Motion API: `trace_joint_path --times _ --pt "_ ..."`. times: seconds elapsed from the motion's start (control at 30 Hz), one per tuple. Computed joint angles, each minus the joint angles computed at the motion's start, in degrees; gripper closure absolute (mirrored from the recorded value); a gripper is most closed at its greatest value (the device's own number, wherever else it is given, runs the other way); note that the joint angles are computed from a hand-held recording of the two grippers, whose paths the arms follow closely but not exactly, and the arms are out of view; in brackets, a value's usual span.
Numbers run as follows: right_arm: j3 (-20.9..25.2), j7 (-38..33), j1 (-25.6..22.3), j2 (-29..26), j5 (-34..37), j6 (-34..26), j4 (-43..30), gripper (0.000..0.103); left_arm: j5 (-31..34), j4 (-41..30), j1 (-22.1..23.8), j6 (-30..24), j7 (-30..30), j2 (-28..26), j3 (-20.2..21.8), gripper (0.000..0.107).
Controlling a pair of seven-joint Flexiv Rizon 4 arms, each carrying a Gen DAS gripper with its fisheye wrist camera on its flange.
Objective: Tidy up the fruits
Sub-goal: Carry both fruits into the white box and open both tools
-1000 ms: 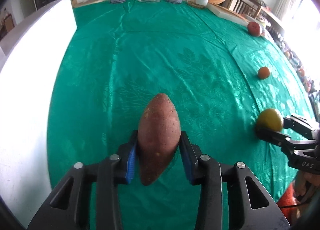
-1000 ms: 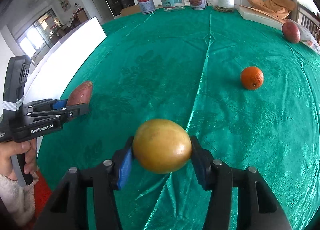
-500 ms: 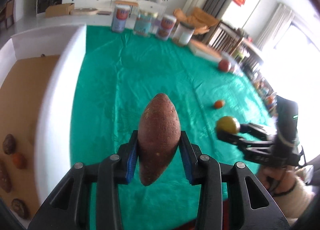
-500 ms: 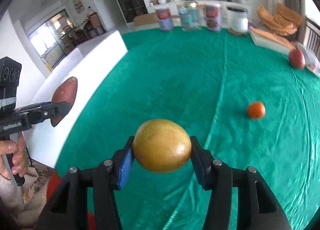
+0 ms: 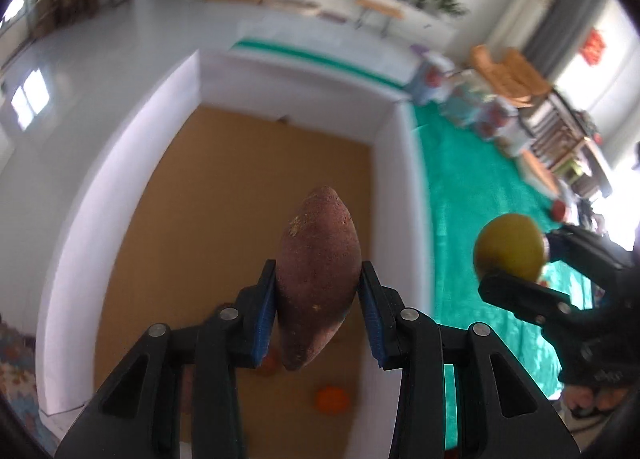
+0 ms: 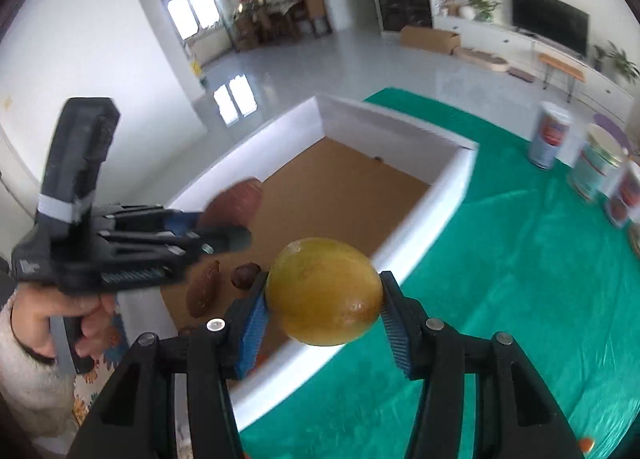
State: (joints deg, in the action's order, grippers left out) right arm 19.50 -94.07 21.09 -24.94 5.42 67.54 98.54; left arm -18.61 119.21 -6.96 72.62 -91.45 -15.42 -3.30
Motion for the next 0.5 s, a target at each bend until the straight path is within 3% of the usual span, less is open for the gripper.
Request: trace_joint_path --times 0.17,0.43,0.5 --pt "-7.0 8.1 9.6 -11.0 -12.6 -12.8 -12.8 0.050 0.6 -3.7 2.0 -4.5 -3.4 -6.4 2.0 0.067" --pt "-9.0 11.6 12.0 -20.6 -17.2 -21.5 -23.4 0.049 4.8 -6.4 2.0 -8.0 -8.4 -10.2 4.1 0.066" --pt "-8.9 12.1 11.7 -21.3 -16.8 -21.2 -23.9 0.049 6.4 -7.3 1.0 -8.6 -11.5 -10.7 5.4 0.058"
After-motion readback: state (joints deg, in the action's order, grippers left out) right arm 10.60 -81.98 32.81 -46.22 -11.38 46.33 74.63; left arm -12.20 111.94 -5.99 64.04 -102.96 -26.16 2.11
